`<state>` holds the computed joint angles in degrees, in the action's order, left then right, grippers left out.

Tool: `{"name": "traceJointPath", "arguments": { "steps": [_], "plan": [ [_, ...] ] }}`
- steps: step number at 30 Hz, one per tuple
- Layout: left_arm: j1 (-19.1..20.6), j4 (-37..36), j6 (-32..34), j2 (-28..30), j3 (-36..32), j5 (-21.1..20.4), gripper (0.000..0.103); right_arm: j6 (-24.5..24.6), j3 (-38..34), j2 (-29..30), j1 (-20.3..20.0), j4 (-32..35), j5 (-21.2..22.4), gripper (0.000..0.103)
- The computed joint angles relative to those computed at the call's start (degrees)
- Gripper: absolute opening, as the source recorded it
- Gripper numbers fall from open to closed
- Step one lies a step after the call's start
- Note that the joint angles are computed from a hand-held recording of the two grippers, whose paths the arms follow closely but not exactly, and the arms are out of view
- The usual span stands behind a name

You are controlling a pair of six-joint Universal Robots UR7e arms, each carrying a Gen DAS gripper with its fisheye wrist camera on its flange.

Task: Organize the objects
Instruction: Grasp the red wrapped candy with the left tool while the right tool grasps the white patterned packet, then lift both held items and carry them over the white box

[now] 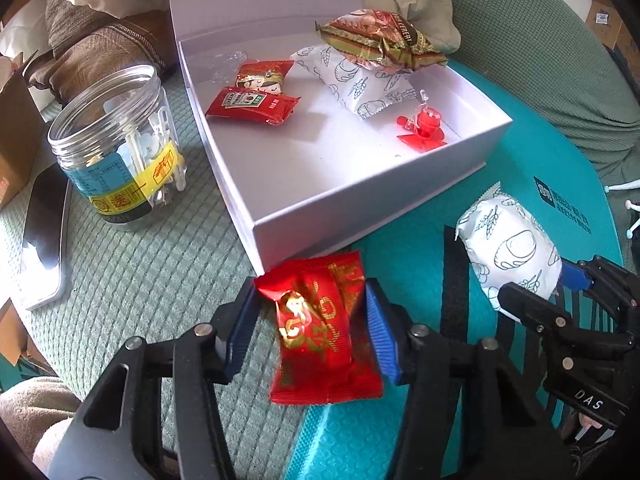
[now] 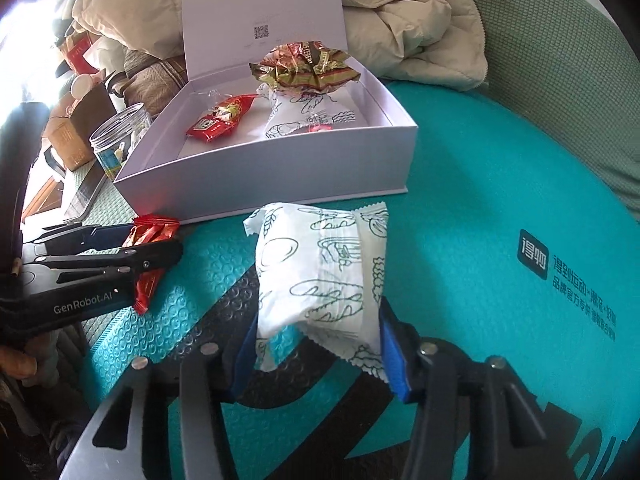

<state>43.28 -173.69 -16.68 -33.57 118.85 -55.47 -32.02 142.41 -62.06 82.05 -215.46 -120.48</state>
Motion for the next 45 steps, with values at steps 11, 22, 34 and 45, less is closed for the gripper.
{"name": "traceJointPath", "arguments": {
  "steps": [11, 22, 34, 45],
  "plan": [
    [-2.6, -2.1, 1.9, -2.8, 4.6, -2.8, 0.049, 2.2, 4.3, -2.2, -0.2, -2.0, -0.9, 0.052],
    [-6.2, -3.2, 4.2, -1.0, 5.4, -7.9, 0.049, 4.2, 10.8, -3.9, -0.8, -9.0, -3.8, 0.052],
    [-6.7, -1.3, 4.4, -0.7, 6.2, -9.2, 0.050, 6.4, 15.1, -1.4, -0.1, -14.4, -5.5, 0.063],
    [-6.6, -1.3, 5.1, -0.9, 6.4, -9.0, 0.050, 7.9, 13.4, 0.2, -0.5, -14.9, -5.9, 0.060]
  ]
}}
